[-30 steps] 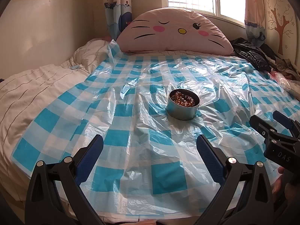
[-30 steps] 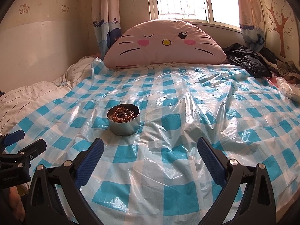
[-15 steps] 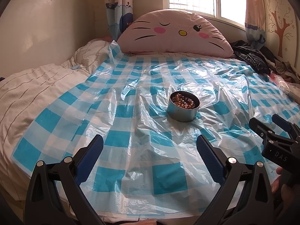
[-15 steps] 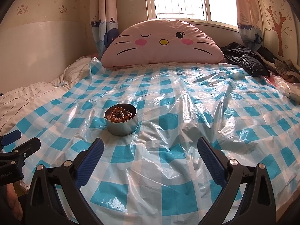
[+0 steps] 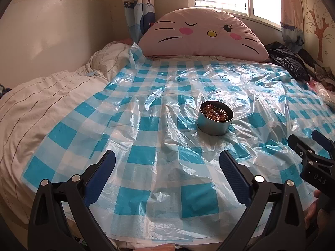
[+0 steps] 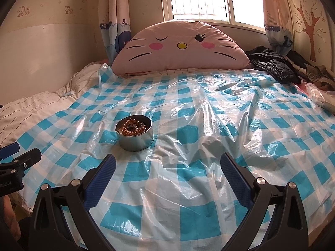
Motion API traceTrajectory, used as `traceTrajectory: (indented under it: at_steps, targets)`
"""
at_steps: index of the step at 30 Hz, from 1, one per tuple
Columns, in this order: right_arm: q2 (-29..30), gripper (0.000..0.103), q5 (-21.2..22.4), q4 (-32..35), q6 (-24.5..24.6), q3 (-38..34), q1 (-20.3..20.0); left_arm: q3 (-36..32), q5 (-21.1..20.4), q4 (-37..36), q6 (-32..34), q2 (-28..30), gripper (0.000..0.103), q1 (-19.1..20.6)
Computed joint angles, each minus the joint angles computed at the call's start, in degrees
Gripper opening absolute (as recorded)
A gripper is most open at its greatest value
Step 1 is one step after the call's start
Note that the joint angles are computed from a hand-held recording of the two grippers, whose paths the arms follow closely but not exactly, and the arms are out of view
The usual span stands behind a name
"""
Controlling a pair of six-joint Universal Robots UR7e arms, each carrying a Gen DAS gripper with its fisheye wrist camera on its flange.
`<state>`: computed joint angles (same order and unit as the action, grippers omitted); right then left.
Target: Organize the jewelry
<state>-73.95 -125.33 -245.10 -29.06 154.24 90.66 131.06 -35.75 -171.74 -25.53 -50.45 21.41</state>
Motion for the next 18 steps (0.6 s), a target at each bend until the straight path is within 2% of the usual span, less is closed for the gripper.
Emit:
traceTrajectory:
  at_steps: [11, 18]
  targets:
    - [-0.2, 0.096, 0.3, 0.1, 0.3, 0.2, -0.4, -0.4, -1.1, 0.5, 1.4, 1.7, 0.096, -1.1]
    - [-0.3, 0.096, 0.4, 0.2, 0.3, 0.2, -0.5, -0.8, -3.2, 1.6, 0.5, 1.4, 0.096, -0.5]
